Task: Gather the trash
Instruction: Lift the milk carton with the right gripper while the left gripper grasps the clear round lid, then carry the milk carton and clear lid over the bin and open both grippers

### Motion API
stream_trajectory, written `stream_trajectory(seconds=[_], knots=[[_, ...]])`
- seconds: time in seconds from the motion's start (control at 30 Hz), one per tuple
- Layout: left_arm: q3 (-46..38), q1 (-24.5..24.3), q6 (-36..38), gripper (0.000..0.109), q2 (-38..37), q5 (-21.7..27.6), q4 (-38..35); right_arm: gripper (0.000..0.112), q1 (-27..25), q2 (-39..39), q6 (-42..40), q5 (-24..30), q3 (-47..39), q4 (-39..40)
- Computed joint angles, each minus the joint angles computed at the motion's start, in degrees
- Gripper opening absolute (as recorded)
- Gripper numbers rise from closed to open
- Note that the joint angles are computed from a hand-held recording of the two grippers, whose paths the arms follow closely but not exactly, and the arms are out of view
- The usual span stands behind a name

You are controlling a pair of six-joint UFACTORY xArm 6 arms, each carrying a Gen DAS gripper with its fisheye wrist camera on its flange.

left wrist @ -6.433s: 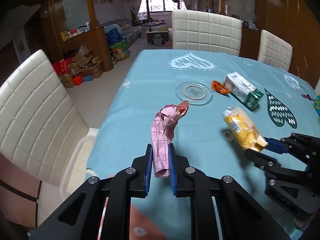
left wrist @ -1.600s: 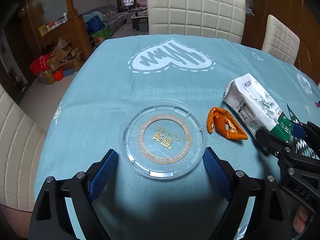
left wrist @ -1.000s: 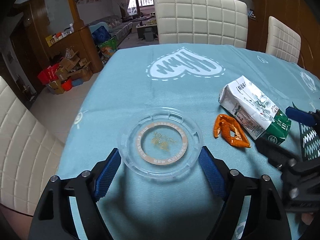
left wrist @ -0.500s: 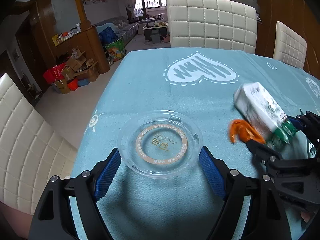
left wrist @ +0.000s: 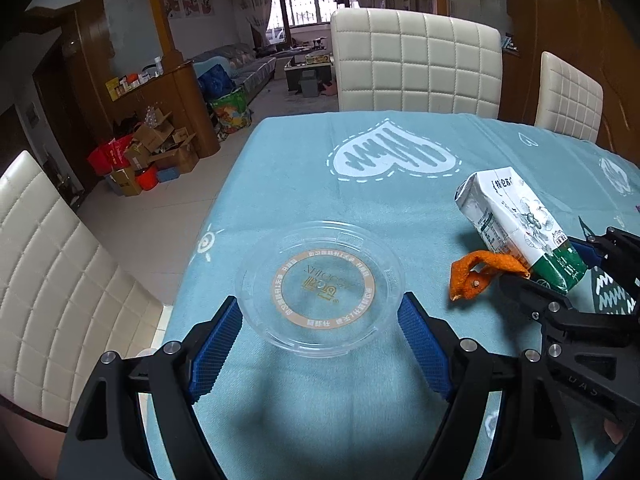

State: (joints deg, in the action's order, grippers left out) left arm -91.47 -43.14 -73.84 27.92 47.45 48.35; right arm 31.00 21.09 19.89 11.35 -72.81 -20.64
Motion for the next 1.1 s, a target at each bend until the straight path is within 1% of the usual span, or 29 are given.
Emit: stream_trajectory(seconds=[0.3,0.43,0.53,0.7,0.93,1.1], knots=[[5.32,-2.95,-3.2,0.078,-6.01,1.91,3.49,0.055,0.09,-8.97,11.66,0.37,6.44,-12.68],[6.99,-4.76,-4.75,0.078,-8.65,3.01,5.45,0.055,0.27,-13.35,11.9,0.35,9.69,-11.7],[8.95,-6.03,-6.42,0.078,-11.12,3.11,7.08,0.055,0.94,-16.76,15.14,0.97,11.63,-15.33],[11.92,-8.68,-8.86,0.078,-14.92,5.51,10.02,0.055,3.02,-21.65,19.92,1.69,14.04,-21.03],[14.55,-11.34,-11.37,0.078,-18.85,8.75,12.31,0.055,4.91,-25.33,24.2,2.83,15.76,-25.43],[15.47,-13.1,-12.73,0.078,-20.37,10.43,13.55,0.055,5.56,-27.65,26.09,3.49,17.2,-26.88]])
